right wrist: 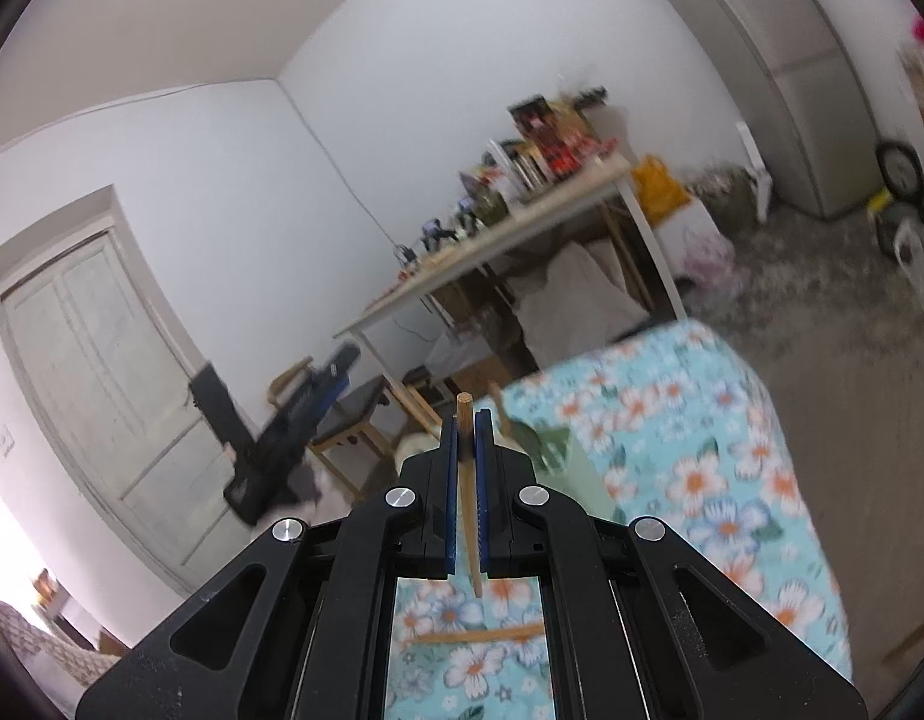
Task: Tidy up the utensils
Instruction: 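Lower both chopsticks into the green holder and open both grippers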
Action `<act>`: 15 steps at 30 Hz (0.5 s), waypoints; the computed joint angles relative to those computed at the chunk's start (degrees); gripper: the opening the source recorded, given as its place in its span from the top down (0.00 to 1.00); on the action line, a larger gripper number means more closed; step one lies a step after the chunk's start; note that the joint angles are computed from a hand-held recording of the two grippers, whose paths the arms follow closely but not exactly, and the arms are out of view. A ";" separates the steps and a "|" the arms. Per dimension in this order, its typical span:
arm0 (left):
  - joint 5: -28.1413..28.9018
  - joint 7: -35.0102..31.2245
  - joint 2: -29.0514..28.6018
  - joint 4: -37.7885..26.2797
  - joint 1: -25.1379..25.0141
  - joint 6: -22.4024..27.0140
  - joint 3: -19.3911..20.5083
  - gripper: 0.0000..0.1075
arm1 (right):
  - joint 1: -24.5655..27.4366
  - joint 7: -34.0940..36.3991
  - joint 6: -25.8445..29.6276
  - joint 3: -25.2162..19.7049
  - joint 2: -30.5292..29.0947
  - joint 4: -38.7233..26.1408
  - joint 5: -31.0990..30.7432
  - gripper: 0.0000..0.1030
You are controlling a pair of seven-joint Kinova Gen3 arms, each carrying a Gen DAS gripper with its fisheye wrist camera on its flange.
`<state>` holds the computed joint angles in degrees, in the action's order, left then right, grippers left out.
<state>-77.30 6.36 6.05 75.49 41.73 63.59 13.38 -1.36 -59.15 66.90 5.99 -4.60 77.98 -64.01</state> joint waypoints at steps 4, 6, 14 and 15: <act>-0.28 0.41 -2.92 2.74 1.60 4.63 2.19 0.39 | -0.38 2.49 -0.52 0.16 0.54 -3.73 -2.46 0.97; 1.19 -0.04 -4.49 4.26 1.55 6.47 3.88 0.38 | -0.67 3.37 -0.82 -0.36 1.54 -6.85 -3.36 0.97; 8.30 -1.65 -8.19 9.54 0.92 15.71 11.55 0.37 | -3.06 2.27 -5.72 -6.67 6.94 -17.90 3.19 0.97; 9.23 -1.88 -8.47 10.11 1.13 16.97 12.34 0.37 | -3.50 1.42 -6.15 -7.60 8.09 -19.69 4.56 0.97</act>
<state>-68.07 4.48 -2.42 85.60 42.85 80.56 25.72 -4.85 -57.73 60.75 -1.61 3.49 58.29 -59.46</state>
